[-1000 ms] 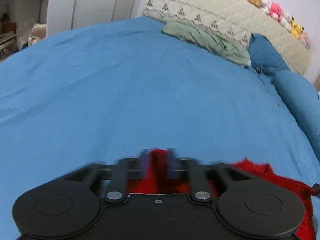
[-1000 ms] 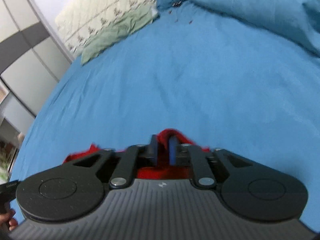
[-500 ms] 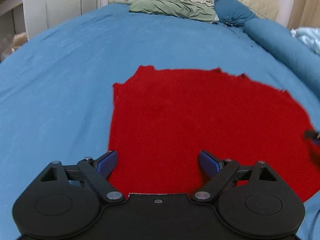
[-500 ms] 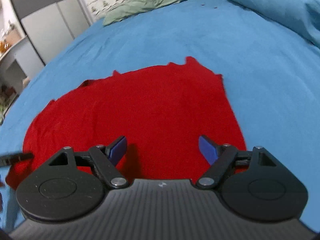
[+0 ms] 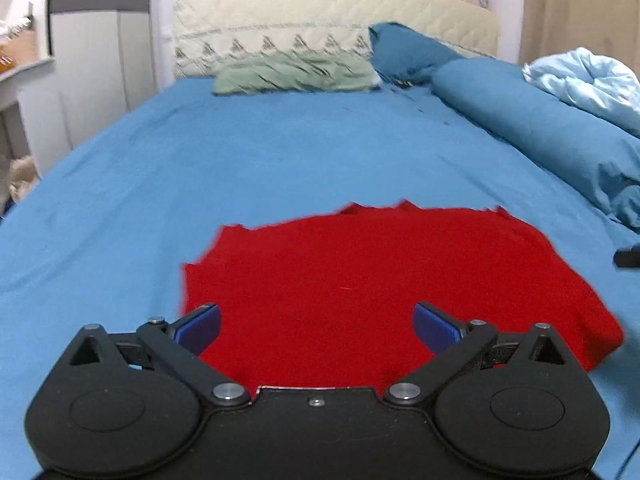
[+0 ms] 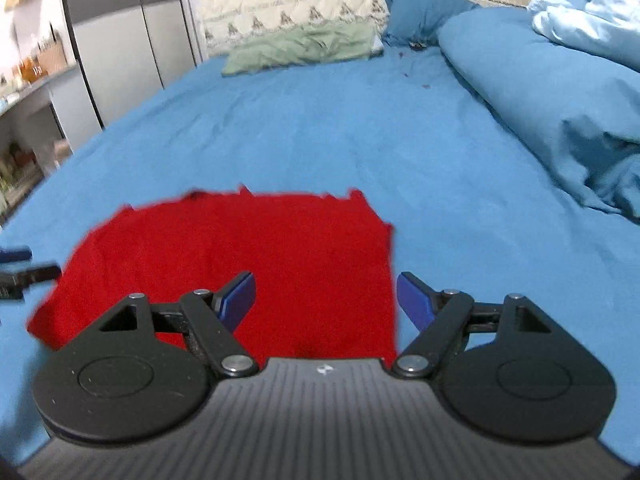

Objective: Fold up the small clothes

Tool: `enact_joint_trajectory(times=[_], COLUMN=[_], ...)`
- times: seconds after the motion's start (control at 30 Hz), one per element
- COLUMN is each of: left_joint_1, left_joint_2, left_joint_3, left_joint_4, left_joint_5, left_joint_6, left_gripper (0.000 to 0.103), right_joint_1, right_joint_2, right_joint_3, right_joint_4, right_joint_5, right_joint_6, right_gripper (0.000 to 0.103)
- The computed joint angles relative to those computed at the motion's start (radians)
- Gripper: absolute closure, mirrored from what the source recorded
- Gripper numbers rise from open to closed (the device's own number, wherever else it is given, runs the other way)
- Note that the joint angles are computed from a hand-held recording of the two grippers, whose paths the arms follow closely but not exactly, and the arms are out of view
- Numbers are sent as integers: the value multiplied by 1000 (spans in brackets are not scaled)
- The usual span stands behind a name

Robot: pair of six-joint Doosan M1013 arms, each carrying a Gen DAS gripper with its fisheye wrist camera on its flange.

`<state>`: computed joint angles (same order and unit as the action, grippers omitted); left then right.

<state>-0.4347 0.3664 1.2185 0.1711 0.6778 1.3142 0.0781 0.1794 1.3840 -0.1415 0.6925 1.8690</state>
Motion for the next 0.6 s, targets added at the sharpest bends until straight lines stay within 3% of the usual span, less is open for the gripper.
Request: enact_joint_trajectory(times=[0.17, 0.23, 0.33, 0.47, 0.6], left_joint_1=[-19, -21, -40, -45, -51], left_joint_2=[65, 89, 120, 161, 180], left_joint_3=[-82, -109, -143, -186, -200], left_joint_4=[-86, -100, -49, -28, 4], left_joint_5=[88, 127, 175, 243, 262], left_joint_6=[59, 60, 32, 26, 14], left_gripper=[0, 0, 0, 0, 0], right_joint_1=[-24, -19, -18, -4, 5], right_joint_2=[3, 14, 31, 32, 28], right_joint_3=[57, 75, 93, 130, 144], right_joint_4=[3, -33, -43, -121, -109], right_joint_5=[-1, -7, -18, -75, -105], right_joint_6=[65, 119, 155, 214, 139], right_gripper=[11, 16, 27, 28, 59])
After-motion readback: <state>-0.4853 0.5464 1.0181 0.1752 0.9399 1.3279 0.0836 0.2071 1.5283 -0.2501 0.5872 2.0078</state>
